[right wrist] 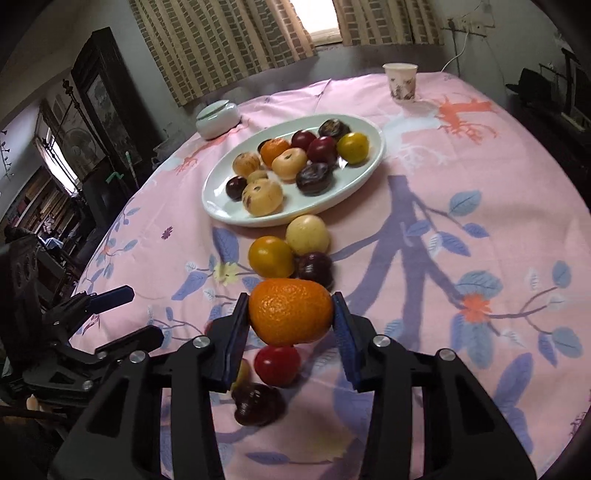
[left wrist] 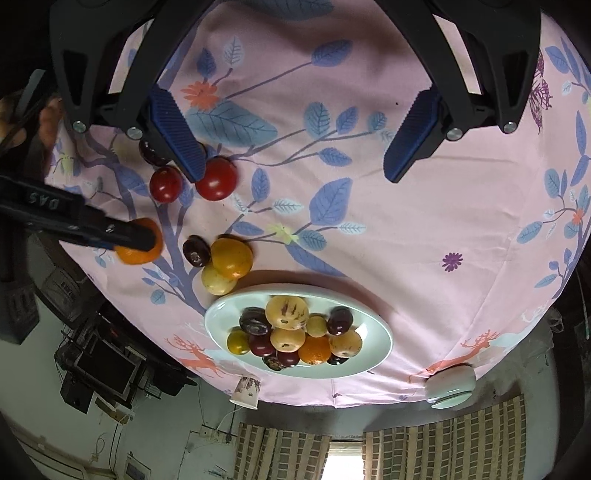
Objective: Organize fruits
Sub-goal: 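Grasp the orange with the right tool while the left tool grasps the red tomato, then carry the tomato and orange onto the plate and open both tools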
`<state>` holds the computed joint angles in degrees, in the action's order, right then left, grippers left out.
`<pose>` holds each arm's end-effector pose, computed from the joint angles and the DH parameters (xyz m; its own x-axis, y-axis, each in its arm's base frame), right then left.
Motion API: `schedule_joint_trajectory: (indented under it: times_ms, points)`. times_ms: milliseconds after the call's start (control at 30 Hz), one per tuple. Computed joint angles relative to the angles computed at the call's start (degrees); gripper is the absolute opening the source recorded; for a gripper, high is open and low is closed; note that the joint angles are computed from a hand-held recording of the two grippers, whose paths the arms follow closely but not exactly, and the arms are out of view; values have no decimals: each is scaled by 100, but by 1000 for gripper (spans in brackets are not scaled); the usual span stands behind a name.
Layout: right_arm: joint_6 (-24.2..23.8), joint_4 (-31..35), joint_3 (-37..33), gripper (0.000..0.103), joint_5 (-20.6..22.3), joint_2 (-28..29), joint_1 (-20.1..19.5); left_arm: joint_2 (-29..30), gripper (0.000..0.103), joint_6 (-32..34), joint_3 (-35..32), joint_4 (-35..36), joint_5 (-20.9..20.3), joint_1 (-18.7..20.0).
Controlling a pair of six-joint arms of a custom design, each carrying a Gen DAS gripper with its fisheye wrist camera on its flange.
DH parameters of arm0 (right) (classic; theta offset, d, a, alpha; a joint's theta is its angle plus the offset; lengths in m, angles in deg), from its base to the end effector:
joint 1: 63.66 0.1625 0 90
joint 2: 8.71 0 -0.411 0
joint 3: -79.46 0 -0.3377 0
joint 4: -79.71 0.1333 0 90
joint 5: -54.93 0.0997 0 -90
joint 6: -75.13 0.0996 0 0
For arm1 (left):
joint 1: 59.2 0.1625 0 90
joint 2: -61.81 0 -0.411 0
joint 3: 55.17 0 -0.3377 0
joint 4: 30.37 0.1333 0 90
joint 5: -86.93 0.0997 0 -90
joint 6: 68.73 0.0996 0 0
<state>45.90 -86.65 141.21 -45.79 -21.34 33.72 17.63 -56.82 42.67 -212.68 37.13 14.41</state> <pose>0.2109 -0.7345 -0.0443 -0.8041 -0.4670 0.3678 -0.5808 0.7491 -0.3187 0.0145 -0.6508 0.1798 -0.7828 -0.0129 -0.6221 0.3903 0.7684 -0.5071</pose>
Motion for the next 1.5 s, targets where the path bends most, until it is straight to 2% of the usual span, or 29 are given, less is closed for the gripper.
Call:
schedule_joint_trajectory:
  times_ms: [67,133,233,333,400,467,533,700,733,767,800,833,1067,1267,1500]
  points:
    - [68,-205,254,44,-42,-190,-51,225,99,130,-196,123,296,-37]
    - [171,-286,448,45,-16,-343,-116,332,99,125,-353,584,361,-37]
    - [277,-355,686,45,31,-511,-190,548,100,58,-575,1130,744,-59]
    - [329,-281,760,45,167,-570,-231,593,98,-81,-724,1166,558,-1]
    - [336,-224,776,45,248,-589,-238,654,90,66,-805,1044,335,7]
    - [333,-202,796,45,310,-601,-234,693,66,242,-824,960,123,-26]
    - [334,-196,822,45,342,-614,-229,803,59,424,-892,877,187,-75]
    - [361,-129,825,45,343,-606,-216,890,58,373,-1149,969,-93,-23]
    - [359,-126,842,45,344,-610,-209,906,54,398,-1147,955,-41,-42]
    - [350,-136,864,45,356,-619,-203,908,41,464,-1100,899,10,-66]
    - [335,-161,899,45,364,-633,-194,865,34,485,-1020,905,-33,-78]
    - [327,-201,937,45,353,-647,-182,793,31,413,-940,977,-129,-75]
    - [329,-308,1037,45,317,-666,-120,364,30,-55,-337,812,-675,-7]
    - [271,-235,1039,45,328,-647,-74,93,30,2,-100,450,-684,-102]
    - [287,-86,931,45,317,-588,-93,66,30,-34,-148,546,-628,-89]
